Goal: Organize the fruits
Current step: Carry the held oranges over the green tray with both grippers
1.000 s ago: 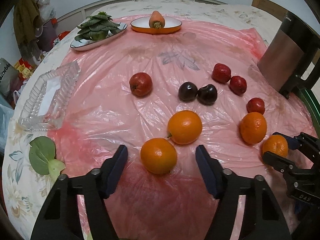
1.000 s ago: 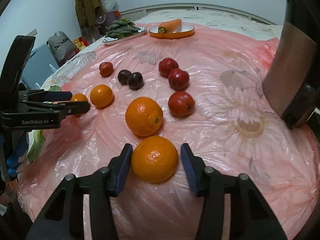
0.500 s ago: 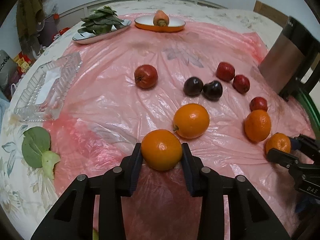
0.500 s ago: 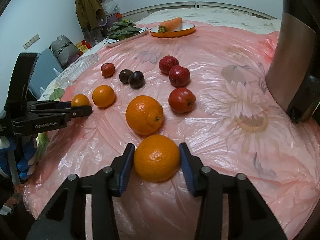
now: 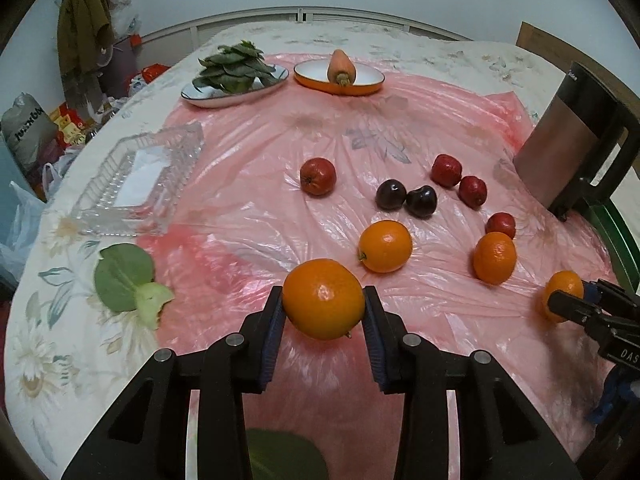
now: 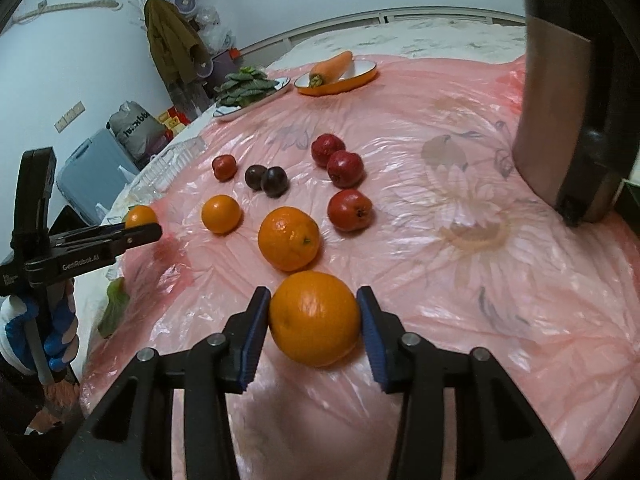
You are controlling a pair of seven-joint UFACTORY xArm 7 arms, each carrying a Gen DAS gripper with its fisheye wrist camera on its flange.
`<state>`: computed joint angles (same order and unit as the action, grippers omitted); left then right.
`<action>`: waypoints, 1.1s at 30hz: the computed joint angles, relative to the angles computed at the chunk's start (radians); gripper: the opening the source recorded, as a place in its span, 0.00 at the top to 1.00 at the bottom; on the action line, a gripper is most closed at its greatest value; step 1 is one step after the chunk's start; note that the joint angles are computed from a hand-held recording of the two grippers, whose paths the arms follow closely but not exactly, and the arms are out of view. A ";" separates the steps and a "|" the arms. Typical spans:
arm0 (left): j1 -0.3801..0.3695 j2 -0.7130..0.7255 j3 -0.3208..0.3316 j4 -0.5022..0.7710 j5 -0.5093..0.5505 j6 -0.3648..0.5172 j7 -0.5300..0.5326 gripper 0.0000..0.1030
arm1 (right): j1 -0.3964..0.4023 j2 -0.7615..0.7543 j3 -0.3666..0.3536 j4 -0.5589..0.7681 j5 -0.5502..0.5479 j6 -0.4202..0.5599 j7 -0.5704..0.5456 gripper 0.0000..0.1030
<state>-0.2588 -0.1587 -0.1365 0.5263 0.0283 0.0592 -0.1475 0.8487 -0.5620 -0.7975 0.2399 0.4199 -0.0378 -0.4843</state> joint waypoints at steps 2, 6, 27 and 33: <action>0.001 -0.034 -0.010 -0.012 0.007 0.012 -0.011 0.68 | -0.080 -0.031 0.055 -0.019 -0.009 0.025 0.008 0.49; -0.034 -0.078 -0.020 -0.011 -0.001 0.044 -0.016 0.68 | -0.266 -0.102 0.169 -0.054 -0.018 0.097 0.003 0.49; -0.397 0.390 -0.174 0.626 -0.053 0.166 0.000 0.68 | -0.855 -0.031 0.053 0.159 0.059 0.238 -0.362 0.49; -0.526 0.620 -0.139 0.931 0.042 0.267 -0.065 0.68 | -0.598 0.155 -0.230 0.335 0.233 0.168 -0.538 0.49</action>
